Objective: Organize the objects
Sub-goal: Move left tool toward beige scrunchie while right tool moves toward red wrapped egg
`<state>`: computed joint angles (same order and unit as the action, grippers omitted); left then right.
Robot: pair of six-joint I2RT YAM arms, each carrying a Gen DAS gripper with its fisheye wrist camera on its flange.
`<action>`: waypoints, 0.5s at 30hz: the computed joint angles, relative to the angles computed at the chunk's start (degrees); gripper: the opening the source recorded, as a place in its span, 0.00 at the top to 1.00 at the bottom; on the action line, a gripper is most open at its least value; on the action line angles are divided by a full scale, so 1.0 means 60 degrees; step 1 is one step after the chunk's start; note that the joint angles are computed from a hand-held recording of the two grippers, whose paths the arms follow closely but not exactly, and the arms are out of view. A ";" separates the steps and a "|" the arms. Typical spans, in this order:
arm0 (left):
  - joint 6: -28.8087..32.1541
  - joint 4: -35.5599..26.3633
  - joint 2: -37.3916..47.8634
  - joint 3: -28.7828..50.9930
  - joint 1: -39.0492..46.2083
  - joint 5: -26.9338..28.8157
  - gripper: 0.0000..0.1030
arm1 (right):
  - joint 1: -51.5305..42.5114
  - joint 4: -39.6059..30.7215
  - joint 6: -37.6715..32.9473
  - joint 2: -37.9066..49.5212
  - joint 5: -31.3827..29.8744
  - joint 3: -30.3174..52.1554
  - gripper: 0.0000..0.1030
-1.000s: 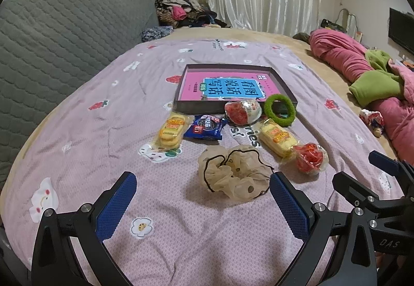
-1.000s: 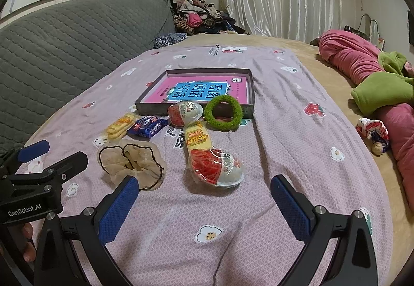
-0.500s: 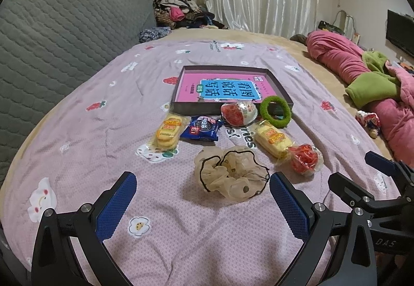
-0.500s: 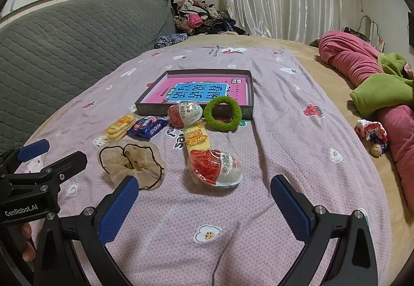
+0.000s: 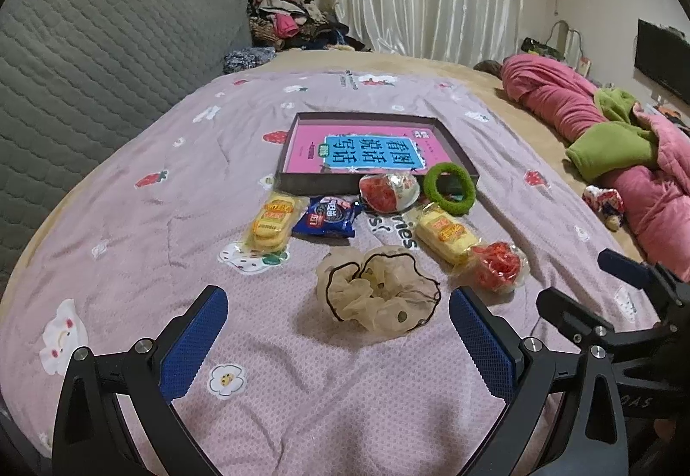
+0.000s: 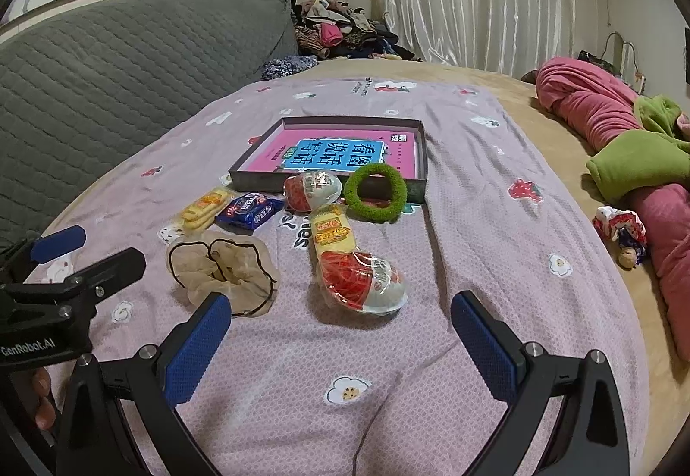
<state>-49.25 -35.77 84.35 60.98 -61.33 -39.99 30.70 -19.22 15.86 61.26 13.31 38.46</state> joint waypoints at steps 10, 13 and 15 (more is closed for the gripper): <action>0.0461 0.0663 0.0646 -0.0174 0.0697 0.0686 0.01 | -0.0477 0.0525 -0.0191 0.0738 -0.0482 -0.0044 0.00; 0.0644 0.0874 0.0907 -0.0165 0.0971 0.0856 0.01 | -0.0706 0.0765 -0.0273 0.1054 -0.0693 -0.0050 0.00; 0.0744 0.1053 0.0992 -0.0216 0.1141 0.1002 0.01 | -0.0875 0.0938 -0.0291 0.1287 -0.0902 -0.0031 0.00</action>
<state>-44.79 -29.45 90.30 59.68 -54.49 -33.98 25.45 -13.60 14.11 68.99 7.90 38.28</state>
